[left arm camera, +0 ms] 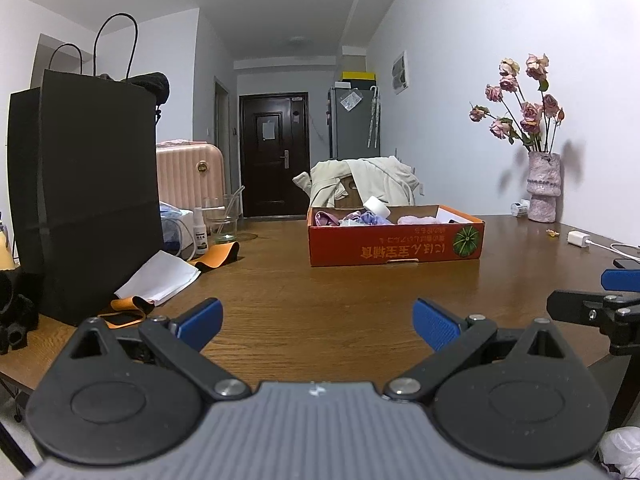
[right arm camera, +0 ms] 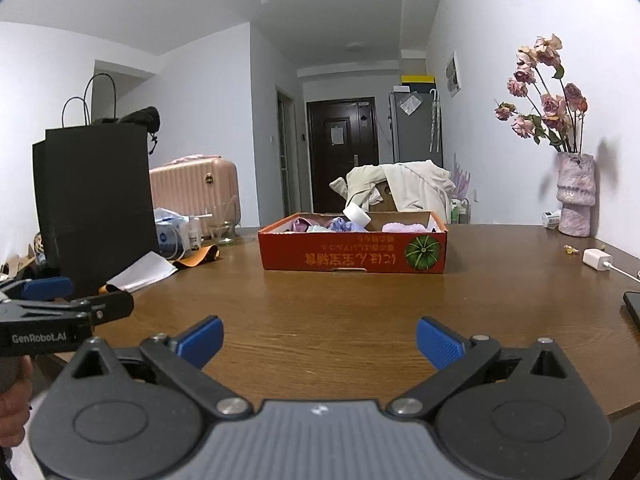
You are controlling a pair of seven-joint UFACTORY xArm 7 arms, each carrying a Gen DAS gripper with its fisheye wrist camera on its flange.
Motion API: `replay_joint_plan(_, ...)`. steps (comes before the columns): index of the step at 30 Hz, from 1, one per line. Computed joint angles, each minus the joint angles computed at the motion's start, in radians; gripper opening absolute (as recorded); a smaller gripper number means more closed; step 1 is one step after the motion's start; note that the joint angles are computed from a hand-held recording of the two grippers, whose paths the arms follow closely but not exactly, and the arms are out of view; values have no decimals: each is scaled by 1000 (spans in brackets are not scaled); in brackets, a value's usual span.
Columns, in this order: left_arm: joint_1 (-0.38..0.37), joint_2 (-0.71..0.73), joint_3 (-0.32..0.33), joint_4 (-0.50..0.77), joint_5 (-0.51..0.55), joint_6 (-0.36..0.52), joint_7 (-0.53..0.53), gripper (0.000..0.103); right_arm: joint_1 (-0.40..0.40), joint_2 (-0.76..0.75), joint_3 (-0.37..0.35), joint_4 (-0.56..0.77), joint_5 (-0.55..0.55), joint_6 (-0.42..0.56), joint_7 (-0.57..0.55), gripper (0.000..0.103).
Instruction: Organize soft objects
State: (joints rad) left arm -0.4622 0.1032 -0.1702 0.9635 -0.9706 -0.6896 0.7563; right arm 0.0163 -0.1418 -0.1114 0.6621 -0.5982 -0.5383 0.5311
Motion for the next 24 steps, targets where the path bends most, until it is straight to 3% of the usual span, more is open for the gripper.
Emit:
replay_joint_plan(20, -4, -4, -5, -7, -5, -14, -7, 103, 9, -11, -4, -13, 38, -7, -8, 103)
replay_joint_plan(24, -5, -4, -5, -2, -19, -5, 7, 103, -2, -7, 21, -26, 97, -33, -61, 103)
